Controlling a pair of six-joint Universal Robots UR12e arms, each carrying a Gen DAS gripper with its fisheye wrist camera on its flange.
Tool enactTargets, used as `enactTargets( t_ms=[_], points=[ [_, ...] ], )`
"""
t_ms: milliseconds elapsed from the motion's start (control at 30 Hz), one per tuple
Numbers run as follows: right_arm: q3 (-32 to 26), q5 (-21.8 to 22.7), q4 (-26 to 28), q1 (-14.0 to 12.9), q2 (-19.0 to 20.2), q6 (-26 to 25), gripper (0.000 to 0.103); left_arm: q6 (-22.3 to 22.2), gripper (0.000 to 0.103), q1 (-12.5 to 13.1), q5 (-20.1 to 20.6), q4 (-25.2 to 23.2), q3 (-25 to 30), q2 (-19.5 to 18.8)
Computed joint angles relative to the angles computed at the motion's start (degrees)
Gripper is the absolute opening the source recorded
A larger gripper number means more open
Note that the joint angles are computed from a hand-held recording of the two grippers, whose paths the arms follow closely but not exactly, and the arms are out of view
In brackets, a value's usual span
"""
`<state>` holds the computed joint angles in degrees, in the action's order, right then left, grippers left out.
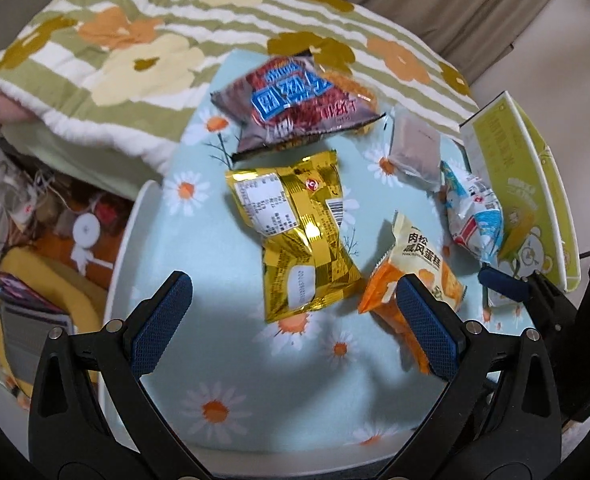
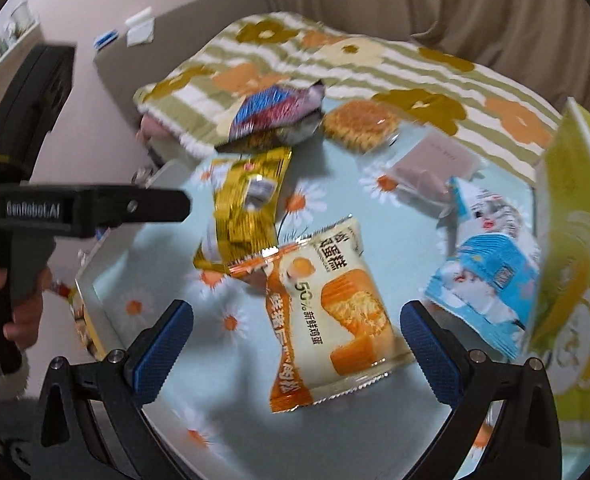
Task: Organize snacks
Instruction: 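Move both tools back over the remaining snacks on the table, then grasp the gold foil bag with the left tool while the right tool grasps the chiffon cake packet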
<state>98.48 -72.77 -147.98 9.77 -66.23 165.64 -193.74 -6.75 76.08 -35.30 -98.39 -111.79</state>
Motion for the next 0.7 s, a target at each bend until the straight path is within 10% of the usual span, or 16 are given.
enactTargets(
  t_ms=[600,700],
  points=[
    [-4.37,1.91,5.37,-1.0,4.42,-9.34,0.103,-2.67,0.088,-2.12,3.79,-4.8,7.14,-6.48],
    [-4.87,1.62,6.18,-0.77,4.79,-10.31,0.103,-2.89,0.07,-2.31,4.69,-6.07,7.81,-6.94]
  ],
)
